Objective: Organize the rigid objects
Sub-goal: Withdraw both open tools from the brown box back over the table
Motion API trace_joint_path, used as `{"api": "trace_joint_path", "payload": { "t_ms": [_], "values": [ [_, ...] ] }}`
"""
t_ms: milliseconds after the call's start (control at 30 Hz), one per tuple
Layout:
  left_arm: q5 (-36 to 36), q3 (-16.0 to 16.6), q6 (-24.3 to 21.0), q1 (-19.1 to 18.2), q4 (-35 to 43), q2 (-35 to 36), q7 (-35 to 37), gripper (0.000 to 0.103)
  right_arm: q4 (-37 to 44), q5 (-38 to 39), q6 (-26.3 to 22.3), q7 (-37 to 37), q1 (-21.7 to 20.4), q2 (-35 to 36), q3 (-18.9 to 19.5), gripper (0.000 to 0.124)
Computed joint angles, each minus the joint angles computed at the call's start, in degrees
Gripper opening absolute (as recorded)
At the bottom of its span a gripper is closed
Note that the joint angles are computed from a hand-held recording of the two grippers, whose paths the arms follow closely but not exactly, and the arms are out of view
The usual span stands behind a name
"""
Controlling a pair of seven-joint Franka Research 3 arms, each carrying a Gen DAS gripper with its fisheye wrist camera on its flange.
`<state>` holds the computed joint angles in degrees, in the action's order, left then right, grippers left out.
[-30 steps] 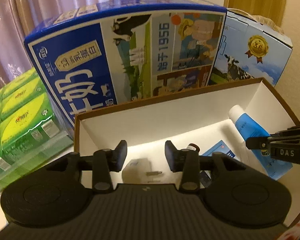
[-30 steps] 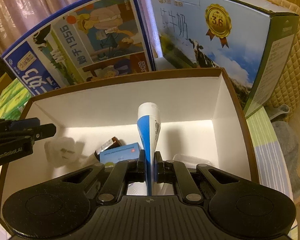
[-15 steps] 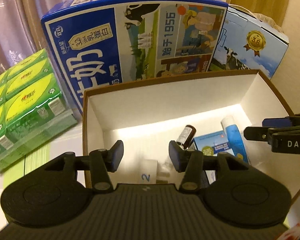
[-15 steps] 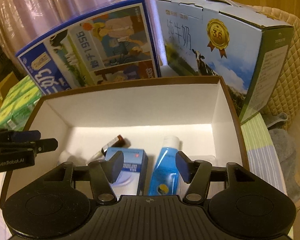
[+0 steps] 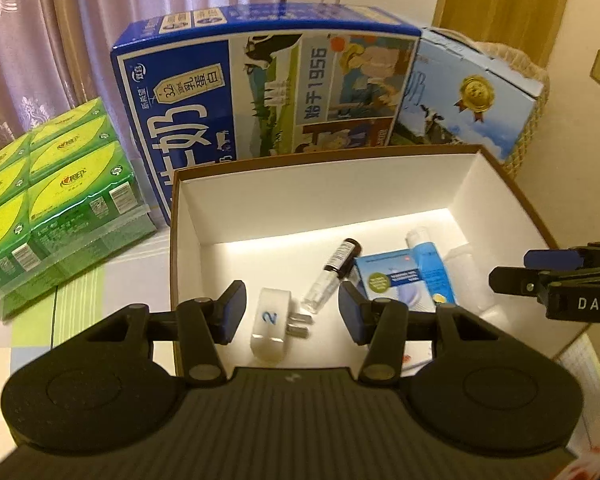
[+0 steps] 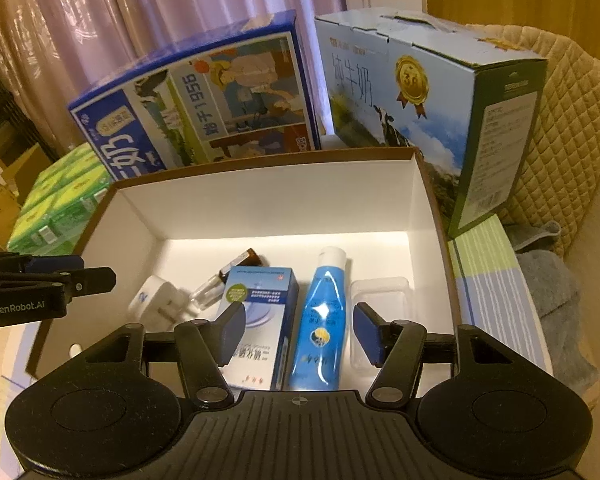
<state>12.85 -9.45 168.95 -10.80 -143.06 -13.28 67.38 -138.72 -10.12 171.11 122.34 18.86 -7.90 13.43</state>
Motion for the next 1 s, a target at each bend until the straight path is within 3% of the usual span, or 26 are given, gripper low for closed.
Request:
{"api": "trace_joint_path", "payload": {
  "t_ms": [400, 500, 1000],
  "values": [
    [-3.6, 1.3, -2.7, -5.2, -8.6, -13.7, -0.1, 0.047, -8.2, 6.2, 0.2, -0.6, 0.2, -12.3, 3.7, 0.057],
    [-3.0, 0.2, -4.3, -5.2, -10.8, -18.0, -1.2, 0.047, -10.7, 9.8, 0.4, -2.0, 2.2, -15.6, 3.1, 0.057],
    [-3.8, -0.6, -11.0, -11.0, -20.4, -36.6, -7.4, 0.047, -20.3, 16.1, -6.2, -2.3, 7.2, -31.3, 6.4, 0.057]
  ]
}}
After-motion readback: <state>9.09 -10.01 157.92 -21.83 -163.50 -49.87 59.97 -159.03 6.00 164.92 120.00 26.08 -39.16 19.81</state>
